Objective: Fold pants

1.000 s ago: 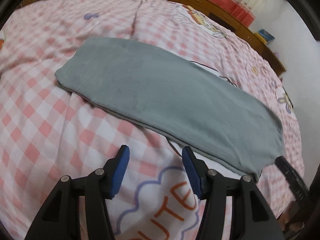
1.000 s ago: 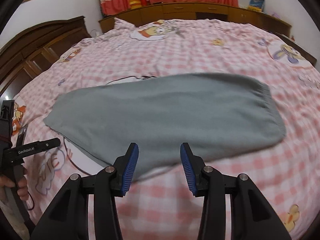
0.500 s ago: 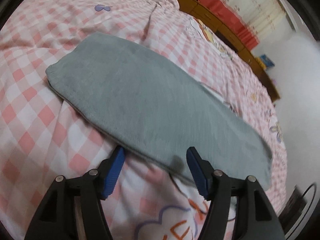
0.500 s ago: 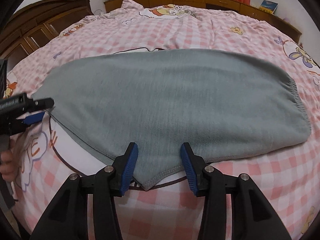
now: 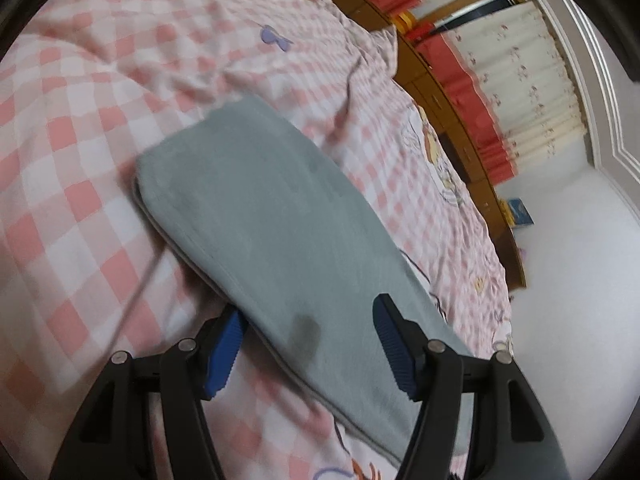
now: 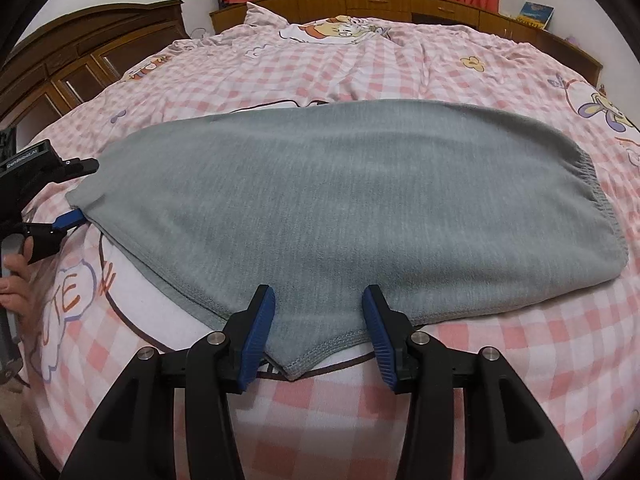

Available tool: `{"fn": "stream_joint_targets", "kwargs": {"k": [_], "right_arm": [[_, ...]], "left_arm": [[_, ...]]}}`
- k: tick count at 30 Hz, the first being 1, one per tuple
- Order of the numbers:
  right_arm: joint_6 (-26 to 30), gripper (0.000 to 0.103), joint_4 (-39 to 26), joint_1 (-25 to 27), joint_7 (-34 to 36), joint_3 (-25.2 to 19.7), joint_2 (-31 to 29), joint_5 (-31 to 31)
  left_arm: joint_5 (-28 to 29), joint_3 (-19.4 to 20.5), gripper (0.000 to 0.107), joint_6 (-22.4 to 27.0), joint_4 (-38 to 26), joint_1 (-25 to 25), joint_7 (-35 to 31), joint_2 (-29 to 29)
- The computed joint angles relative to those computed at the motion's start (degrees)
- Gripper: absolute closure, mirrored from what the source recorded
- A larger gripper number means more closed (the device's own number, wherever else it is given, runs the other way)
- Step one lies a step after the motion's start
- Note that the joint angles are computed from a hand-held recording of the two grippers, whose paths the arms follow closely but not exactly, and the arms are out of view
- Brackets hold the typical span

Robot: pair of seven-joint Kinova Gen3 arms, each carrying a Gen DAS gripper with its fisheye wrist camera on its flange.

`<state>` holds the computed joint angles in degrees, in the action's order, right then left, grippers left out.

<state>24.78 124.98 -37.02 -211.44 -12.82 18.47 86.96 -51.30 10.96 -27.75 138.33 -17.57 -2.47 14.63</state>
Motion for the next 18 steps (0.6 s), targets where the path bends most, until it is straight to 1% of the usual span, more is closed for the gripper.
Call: {"fn": "stream_joint_targets", "kwargs": {"k": [4,7,9,10,12,15,16,17,18], "right_arm": [[-0.7,0.056,-0.2,-0.1,2.9,0.4,-0.8,-3.3],[-1.6,0.056,-0.2,-0.4,5.0,1.2,-1.7,-5.8],[-2.8,0.056,-0.1,-0.4,6.7,1.8,-2.6,-7.9],[-3.4,0.056,0.0,-0.5,7.1,2.2,-3.0,-8.3],[-4.7,0.056,0.7,-0.8,6.4,3.1,-3.9,-7.7],[-5.6,0.056,1.4,-0.7,4.8,3.3,-4.5,-6.3],[-5.7,0.056,1.5,-0.6,4.8,3.2,-4.5,-6.3],[-5.8,0.056,1.6,-0.5,4.7,3.1,-4.6,-6.2],[-5.9,0.056,1.8,-0.4,4.2,3.1,-4.7,-5.8]], "left_arm": [[0.8,-0.2,0.041,1.5,-1.6,-0.5,0.5,0.4],[0.4,0.3,0.041,2.2,-2.7,-1.7,0.9,1.4],[1.1,0.1,0.041,2.9,-2.9,-2.1,0.0,2.0],[2.0,-0.2,0.042,2.3,-2.7,-2.5,-0.8,2.4],[2.1,0.1,0.044,0.8,-2.2,-4.1,-1.0,3.2],[3.7,0.2,0.05,2.0,-2.4,-3.6,-2.3,3.1],[4.3,0.4,0.058,3.4,-2.8,-3.0,-3.1,2.8],[5.1,0.3,0.079,4.5,-3.1,-2.4,-4.5,2.5],[5.1,0.8,0.088,4.9,-3.3,-2.6,-5.3,2.4]]}}
